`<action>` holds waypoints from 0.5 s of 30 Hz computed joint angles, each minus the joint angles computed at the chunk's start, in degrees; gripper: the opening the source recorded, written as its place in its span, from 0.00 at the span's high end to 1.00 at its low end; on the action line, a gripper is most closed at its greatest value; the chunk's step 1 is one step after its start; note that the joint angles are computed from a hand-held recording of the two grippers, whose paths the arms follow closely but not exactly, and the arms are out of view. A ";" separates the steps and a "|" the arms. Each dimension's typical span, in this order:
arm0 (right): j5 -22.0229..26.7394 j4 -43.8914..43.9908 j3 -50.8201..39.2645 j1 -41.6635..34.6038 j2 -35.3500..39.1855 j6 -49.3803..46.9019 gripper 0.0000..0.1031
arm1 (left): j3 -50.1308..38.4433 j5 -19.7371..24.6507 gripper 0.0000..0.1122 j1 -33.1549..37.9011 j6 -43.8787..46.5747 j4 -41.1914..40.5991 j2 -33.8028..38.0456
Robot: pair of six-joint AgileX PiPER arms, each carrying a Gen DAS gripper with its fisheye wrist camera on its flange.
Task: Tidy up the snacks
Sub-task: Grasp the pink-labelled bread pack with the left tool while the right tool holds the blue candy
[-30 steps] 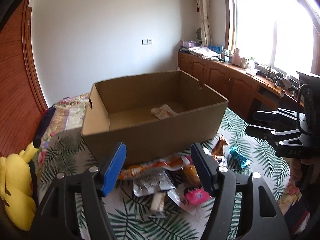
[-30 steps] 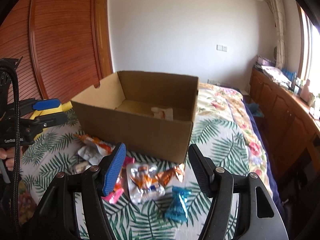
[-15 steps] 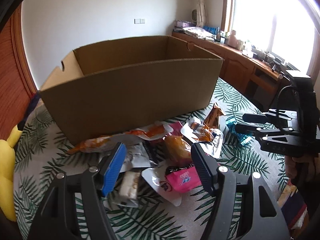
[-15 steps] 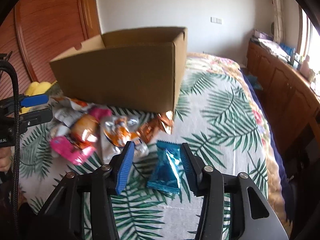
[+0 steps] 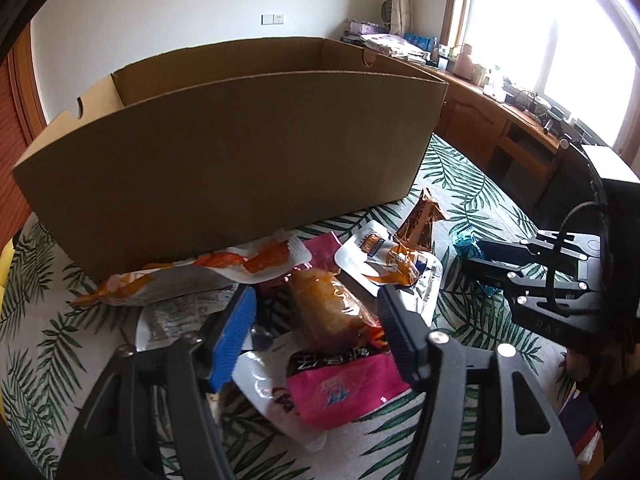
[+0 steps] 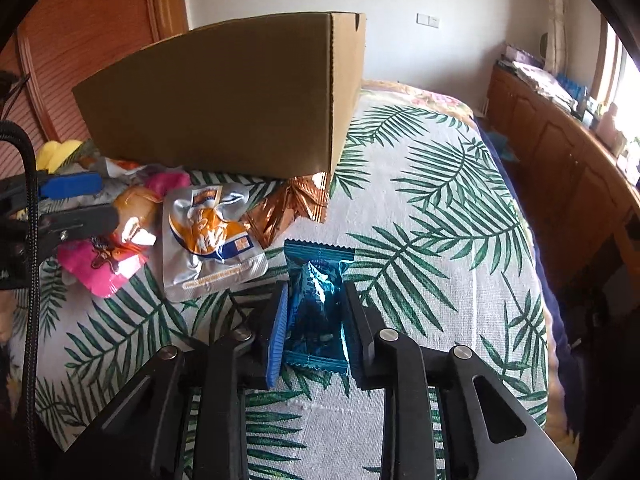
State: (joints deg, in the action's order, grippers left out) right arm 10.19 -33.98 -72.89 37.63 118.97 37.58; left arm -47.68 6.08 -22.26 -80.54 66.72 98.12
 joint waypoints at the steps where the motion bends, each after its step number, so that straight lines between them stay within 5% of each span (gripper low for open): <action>1: 0.14 -1.00 0.01 0.10 0.03 0.88 0.77 | -0.36 0.17 0.50 -0.12 1.40 -1.55 0.36; 15: 0.69 -13.75 0.68 1.55 0.26 13.87 0.76 | -7.88 6.87 0.57 -2.91 19.04 -20.75 6.75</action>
